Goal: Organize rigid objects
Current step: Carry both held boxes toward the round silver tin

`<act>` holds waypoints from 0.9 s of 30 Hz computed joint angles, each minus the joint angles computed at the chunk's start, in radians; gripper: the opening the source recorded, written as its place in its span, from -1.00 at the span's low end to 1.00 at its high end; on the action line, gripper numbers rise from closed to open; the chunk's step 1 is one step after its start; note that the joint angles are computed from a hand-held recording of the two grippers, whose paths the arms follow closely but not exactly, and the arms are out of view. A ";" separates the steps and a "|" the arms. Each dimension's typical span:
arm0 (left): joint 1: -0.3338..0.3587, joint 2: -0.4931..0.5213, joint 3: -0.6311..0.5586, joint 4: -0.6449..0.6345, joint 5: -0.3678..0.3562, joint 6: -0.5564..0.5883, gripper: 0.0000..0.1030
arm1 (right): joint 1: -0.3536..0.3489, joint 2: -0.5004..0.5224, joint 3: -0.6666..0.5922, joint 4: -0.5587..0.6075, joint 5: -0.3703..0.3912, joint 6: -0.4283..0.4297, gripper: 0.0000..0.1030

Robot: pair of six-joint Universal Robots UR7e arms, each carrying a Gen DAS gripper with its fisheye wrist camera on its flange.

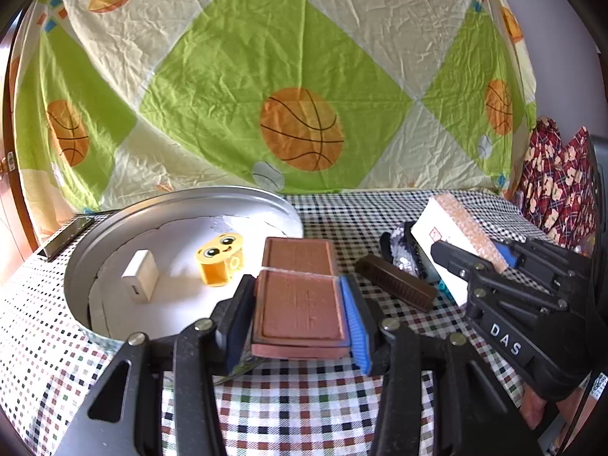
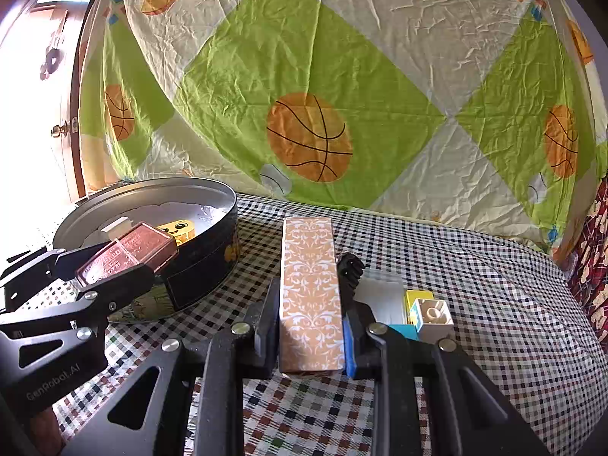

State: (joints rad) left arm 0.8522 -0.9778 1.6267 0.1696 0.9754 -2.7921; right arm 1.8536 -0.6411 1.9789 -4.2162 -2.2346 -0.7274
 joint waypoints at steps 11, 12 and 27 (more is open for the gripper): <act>0.009 -0.030 0.023 -0.026 -0.006 0.009 -0.14 | 0.015 0.020 -0.013 0.012 0.005 -0.004 -0.46; 0.011 -0.032 0.024 -0.028 -0.005 0.008 -0.14 | 0.015 0.021 -0.013 0.012 0.005 -0.004 -0.46; 0.016 -0.050 0.038 -0.045 0.002 0.006 -0.14 | 0.023 0.030 -0.021 0.018 0.002 -0.016 -0.46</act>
